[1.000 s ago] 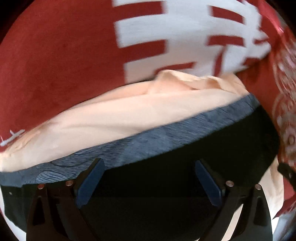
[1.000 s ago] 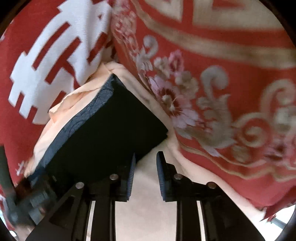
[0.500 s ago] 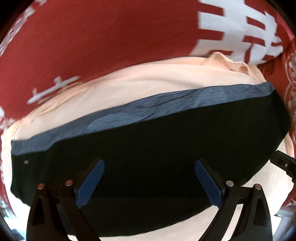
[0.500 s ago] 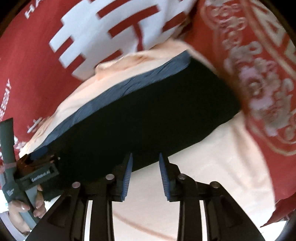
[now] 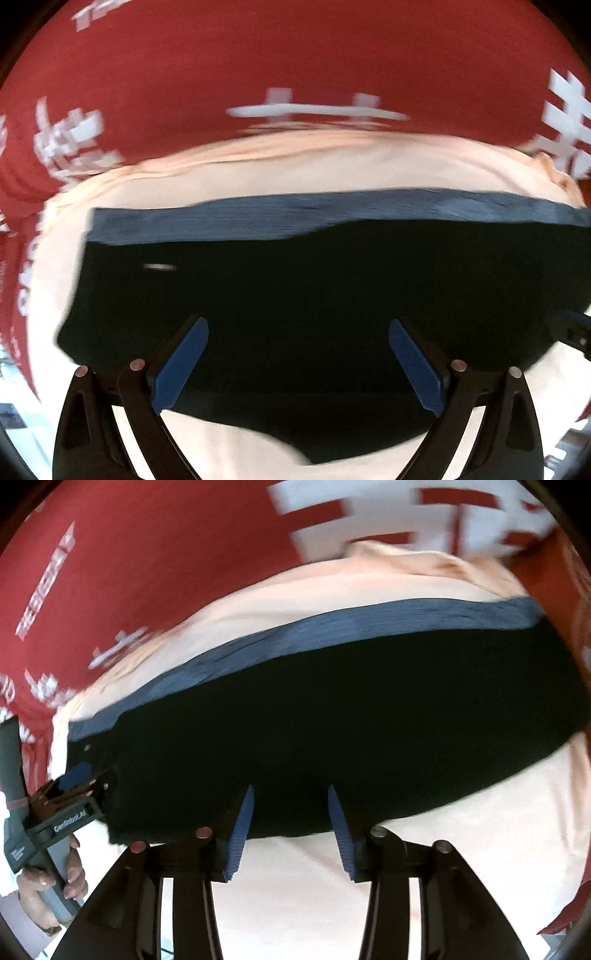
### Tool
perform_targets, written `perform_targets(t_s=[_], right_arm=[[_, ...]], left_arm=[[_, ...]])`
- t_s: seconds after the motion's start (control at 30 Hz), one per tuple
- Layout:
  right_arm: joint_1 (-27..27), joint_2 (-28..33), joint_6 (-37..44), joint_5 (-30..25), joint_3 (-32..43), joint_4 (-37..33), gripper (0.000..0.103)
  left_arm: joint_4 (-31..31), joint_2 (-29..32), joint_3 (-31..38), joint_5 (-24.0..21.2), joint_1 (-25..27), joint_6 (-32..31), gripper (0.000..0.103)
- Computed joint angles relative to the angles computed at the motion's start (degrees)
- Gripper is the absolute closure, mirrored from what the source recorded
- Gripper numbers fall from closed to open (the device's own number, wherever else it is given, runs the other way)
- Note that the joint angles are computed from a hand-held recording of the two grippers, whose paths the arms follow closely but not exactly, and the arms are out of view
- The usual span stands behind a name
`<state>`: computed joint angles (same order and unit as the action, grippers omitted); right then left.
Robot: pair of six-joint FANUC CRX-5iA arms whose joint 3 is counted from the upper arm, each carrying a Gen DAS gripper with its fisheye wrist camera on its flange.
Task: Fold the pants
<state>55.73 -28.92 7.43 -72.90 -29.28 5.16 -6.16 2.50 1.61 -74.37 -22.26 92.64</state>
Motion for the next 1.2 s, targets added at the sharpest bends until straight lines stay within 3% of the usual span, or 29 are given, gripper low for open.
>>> perform_targets(t_s=[0.2, 0.3, 0.4, 0.5, 0.63, 0.8, 1.03, 1.07, 1.1, 1.17, 1.2], right_arm=[[-2.9, 10.9, 15.2, 9.2, 8.0, -5.6, 0.057], [-7.4, 18.9, 30.9, 14.7, 15.9, -12.8, 0.057], [-10.7, 28.6, 44.7, 15.8, 26.0, -20.2, 0.057], [-12.9, 40.1, 55.4, 13.3, 38.9, -26.0, 0.057], [-14.0, 53.8, 62.8, 7.1, 55.1, -30.4, 0.057], [-12.8, 68.7, 64.0, -1.1, 73.8, -28.6, 0.057], [-12.1, 83.4, 64.3, -11.7, 95.8, -26.6, 0.057], [-12.1, 84.9, 64.1, -13.4, 98.4, -26.7, 0.057], [-12.2, 87.7, 63.1, -16.6, 102.9, -27.1, 0.063], [-11.9, 89.2, 62.1, -19.3, 105.9, -26.6, 0.092], [-11.7, 88.0, 63.0, -18.2, 104.5, -26.5, 0.095]], left_arm=[[0.2, -3.4, -3.3, 4.5, 14.2, -5.0, 0.004], [4.2, -2.1, -3.9, 5.6, 21.3, -10.7, 0.004], [6.6, -1.0, -4.3, 6.4, 25.9, -15.7, 0.004], [12.4, 1.6, -5.5, 6.7, 30.3, -21.6, 0.004], [17.3, 2.8, -7.1, 5.0, 34.5, -29.0, 0.004], [24.4, 3.6, -9.5, 3.4, 38.1, -36.8, 0.004], [28.0, 3.7, -11.4, 1.1, 39.9, -42.6, 0.005], [28.2, 3.4, -11.9, 1.1, 39.9, -43.2, 0.014], [27.7, 2.9, -11.9, 0.4, 39.8, -43.3, 0.018], [27.5, 1.9, -12.5, 0.2, 39.8, -43.8, 0.018], [27.4, 1.0, -13.1, 0.5, 39.7, -44.2, 0.018]])
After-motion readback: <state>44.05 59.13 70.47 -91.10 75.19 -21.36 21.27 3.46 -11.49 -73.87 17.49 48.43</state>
